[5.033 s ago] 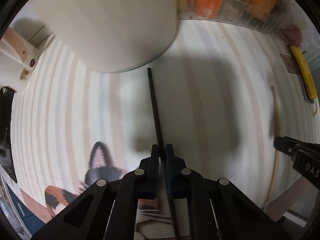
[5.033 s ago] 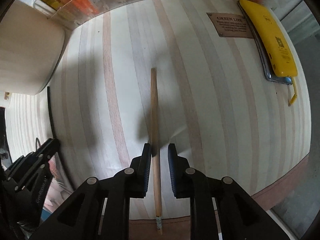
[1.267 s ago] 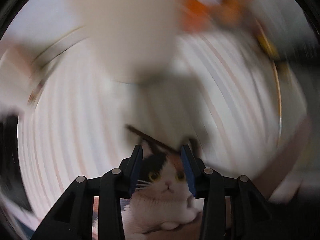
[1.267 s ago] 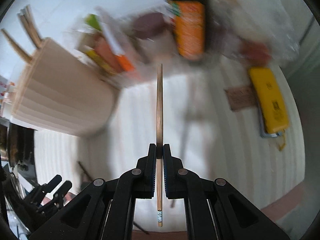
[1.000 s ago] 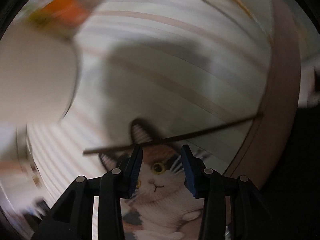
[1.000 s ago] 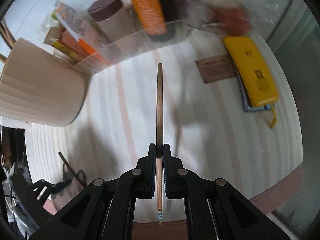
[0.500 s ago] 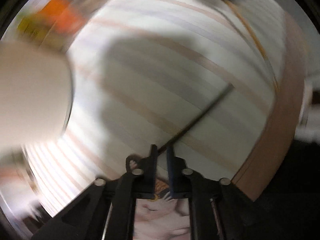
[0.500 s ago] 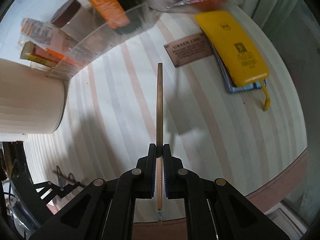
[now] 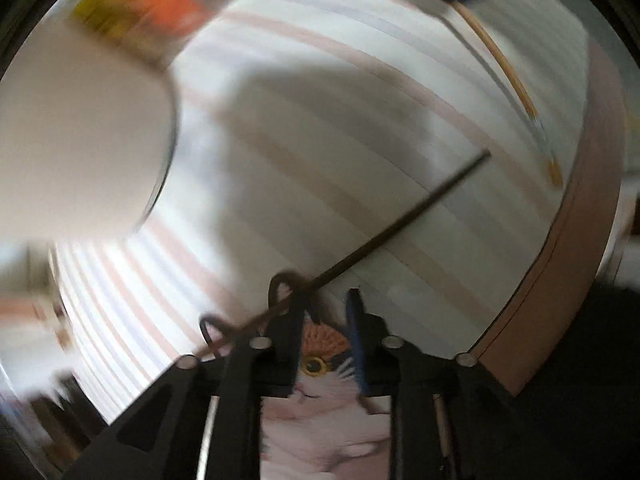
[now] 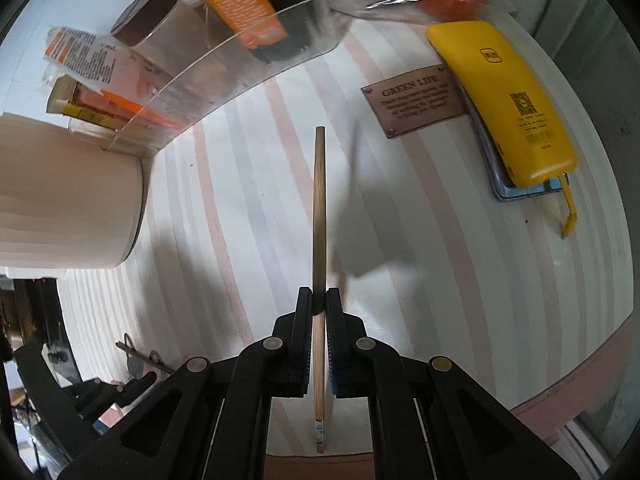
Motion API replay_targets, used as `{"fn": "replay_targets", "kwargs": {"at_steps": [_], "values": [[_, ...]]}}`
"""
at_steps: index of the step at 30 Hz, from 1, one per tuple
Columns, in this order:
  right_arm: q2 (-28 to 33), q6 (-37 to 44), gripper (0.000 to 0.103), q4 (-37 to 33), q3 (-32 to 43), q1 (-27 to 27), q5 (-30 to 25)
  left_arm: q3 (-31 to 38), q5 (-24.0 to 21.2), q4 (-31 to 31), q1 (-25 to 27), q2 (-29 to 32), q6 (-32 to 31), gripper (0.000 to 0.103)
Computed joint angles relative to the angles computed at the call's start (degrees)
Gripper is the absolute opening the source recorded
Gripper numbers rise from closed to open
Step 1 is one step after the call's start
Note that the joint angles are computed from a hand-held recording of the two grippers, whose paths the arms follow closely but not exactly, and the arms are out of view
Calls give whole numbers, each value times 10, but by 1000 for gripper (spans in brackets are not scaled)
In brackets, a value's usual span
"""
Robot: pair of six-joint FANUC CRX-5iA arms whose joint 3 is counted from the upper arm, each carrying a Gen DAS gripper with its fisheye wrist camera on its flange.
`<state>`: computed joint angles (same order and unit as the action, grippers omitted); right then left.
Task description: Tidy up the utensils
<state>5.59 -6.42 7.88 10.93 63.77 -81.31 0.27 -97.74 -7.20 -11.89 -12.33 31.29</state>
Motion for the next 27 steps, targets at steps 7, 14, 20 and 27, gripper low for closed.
{"fn": "replay_targets", "kwargs": {"at_steps": [7, 14, 20, 27], "values": [[-16, 11, 8, -72, -20, -19, 16, 24, 22, -53, -87, 29, -98, 22], [-69, -30, 21, -86, -86, -17, 74, 41, 4, -51, -145, 59, -8, 6], [-100, -73, 24, -70, -119, -1, 80, 52, -15, -2, -104, 73, 137, 1], [-66, 20, 24, -45, -77, 22, 89, 18, 21, 30, -29, 13, 213, 8]]}}
